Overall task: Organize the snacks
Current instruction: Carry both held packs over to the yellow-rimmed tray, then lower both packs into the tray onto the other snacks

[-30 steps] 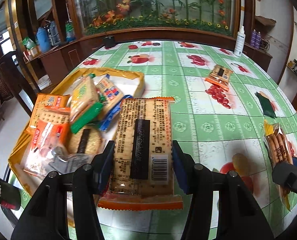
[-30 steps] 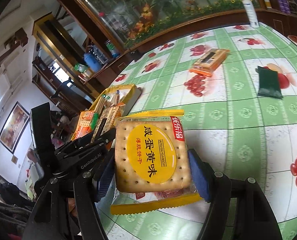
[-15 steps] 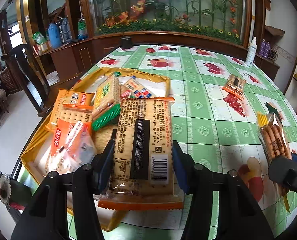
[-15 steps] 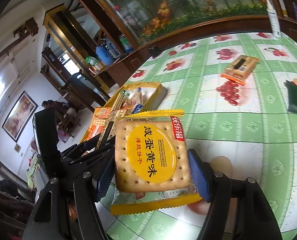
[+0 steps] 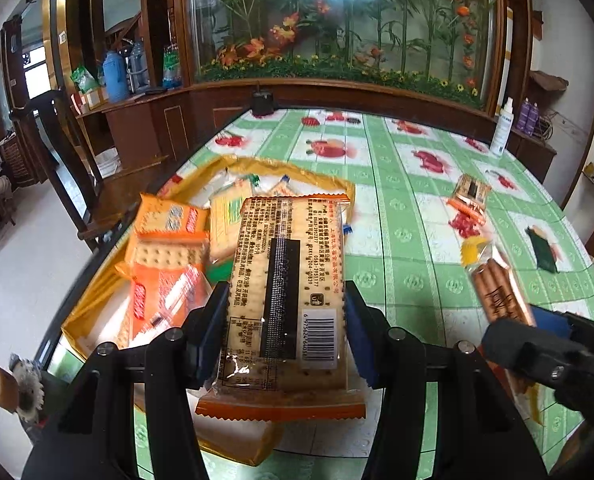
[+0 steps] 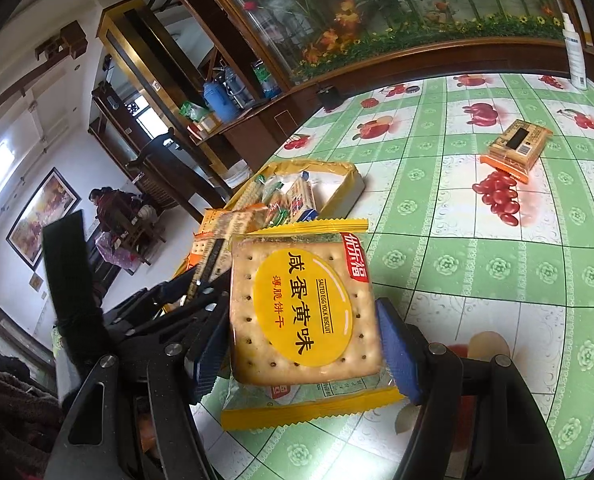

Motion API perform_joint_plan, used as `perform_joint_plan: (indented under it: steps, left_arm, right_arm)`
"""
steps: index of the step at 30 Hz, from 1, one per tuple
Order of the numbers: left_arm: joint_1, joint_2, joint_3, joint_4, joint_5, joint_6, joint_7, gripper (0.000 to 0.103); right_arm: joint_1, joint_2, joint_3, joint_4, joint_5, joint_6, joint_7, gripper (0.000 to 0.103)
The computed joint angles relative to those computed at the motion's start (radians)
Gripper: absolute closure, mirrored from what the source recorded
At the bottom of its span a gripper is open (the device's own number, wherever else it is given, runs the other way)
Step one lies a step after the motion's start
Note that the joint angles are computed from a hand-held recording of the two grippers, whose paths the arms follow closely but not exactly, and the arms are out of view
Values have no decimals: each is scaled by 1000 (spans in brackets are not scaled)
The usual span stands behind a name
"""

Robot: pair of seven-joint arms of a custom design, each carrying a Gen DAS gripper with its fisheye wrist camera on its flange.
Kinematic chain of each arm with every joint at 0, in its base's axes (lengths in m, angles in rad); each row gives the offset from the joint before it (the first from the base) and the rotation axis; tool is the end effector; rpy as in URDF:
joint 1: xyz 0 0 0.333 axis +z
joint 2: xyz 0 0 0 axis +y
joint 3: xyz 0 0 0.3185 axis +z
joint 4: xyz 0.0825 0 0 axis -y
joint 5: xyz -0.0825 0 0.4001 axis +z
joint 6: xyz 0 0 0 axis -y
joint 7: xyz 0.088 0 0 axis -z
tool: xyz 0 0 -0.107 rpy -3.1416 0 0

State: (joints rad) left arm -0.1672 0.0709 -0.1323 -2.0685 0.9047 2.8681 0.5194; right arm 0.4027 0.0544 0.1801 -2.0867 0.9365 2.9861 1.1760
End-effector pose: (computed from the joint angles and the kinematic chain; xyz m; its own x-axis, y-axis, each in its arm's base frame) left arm 0.5720 -0.2211 0.4605 -0.0304 -0.9995 -0.0107 -0.6601 0.0281 -0.7507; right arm 0.5362 0.2838 0.4706 0.2753 -0.8347 -0.4770 -0.7655 0.1098 -0.6340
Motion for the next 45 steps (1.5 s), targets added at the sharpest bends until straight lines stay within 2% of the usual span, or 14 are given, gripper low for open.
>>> perform_joint_plan:
  steps: [15,26,33,38,45]
  left_arm:
    - [70,-17,29,3,-36,-6,-12,50]
    - [90,15,38,23,-138,-20,90,50]
    - [69,93,42,139,-226,-68,234,50]
    - [40,170,58,252,-276,-119,318,50]
    - [12,251,84,362,-329,-181,393,50]
  right_arm:
    - [-31,89,27,124,-66,-34,24,32]
    - [-49,226,48,288,-247,-67,140,32]
    - [-39,357,39,456,-419,-105,276,32]
    - [-9,438,4,556,-557,-137,395,32]
    - [-13,488,10,609,-640,-162,458,32]
